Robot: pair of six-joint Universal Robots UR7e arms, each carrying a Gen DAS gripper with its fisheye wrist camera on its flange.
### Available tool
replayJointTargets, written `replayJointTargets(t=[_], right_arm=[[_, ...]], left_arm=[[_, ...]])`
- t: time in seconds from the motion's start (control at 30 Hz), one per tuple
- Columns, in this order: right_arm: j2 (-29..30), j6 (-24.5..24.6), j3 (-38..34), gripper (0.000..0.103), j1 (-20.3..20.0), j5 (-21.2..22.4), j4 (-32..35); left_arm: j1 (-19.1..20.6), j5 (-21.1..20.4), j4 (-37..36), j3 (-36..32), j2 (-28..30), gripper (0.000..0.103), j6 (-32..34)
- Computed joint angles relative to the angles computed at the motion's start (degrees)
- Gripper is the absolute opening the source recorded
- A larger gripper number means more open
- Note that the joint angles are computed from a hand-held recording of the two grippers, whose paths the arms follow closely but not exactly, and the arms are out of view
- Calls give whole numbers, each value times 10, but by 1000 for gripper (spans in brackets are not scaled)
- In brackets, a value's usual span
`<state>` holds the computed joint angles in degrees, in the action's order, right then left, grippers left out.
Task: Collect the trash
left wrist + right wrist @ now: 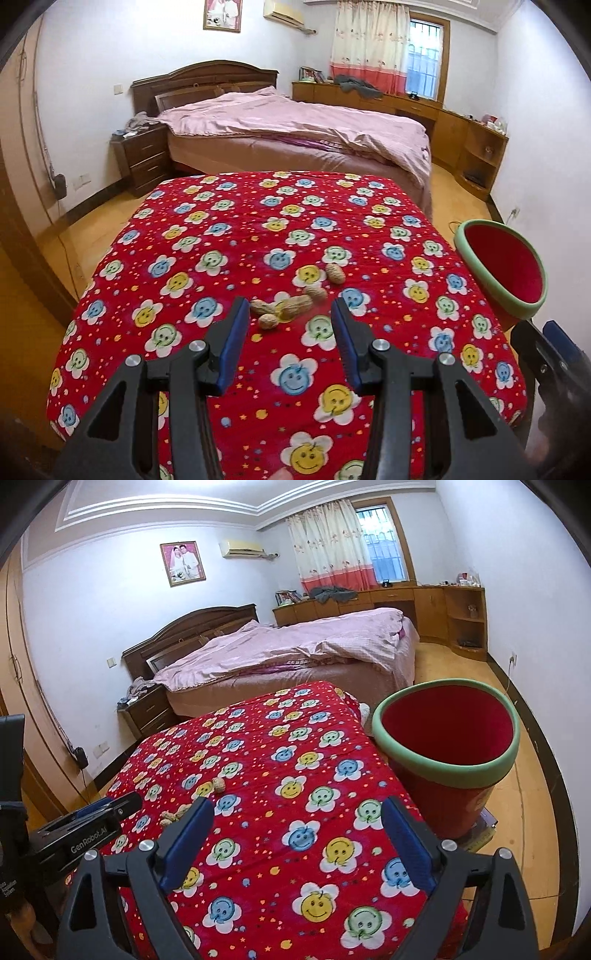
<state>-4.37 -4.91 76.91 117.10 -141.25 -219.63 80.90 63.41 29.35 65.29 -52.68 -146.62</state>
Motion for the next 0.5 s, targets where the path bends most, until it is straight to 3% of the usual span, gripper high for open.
replayJointTargets(t=[0.5], right_arm=[[17, -7, -20, 94, 2, 2, 4]], left_arm=[[8, -1, -42, 24, -16, 46, 8]])
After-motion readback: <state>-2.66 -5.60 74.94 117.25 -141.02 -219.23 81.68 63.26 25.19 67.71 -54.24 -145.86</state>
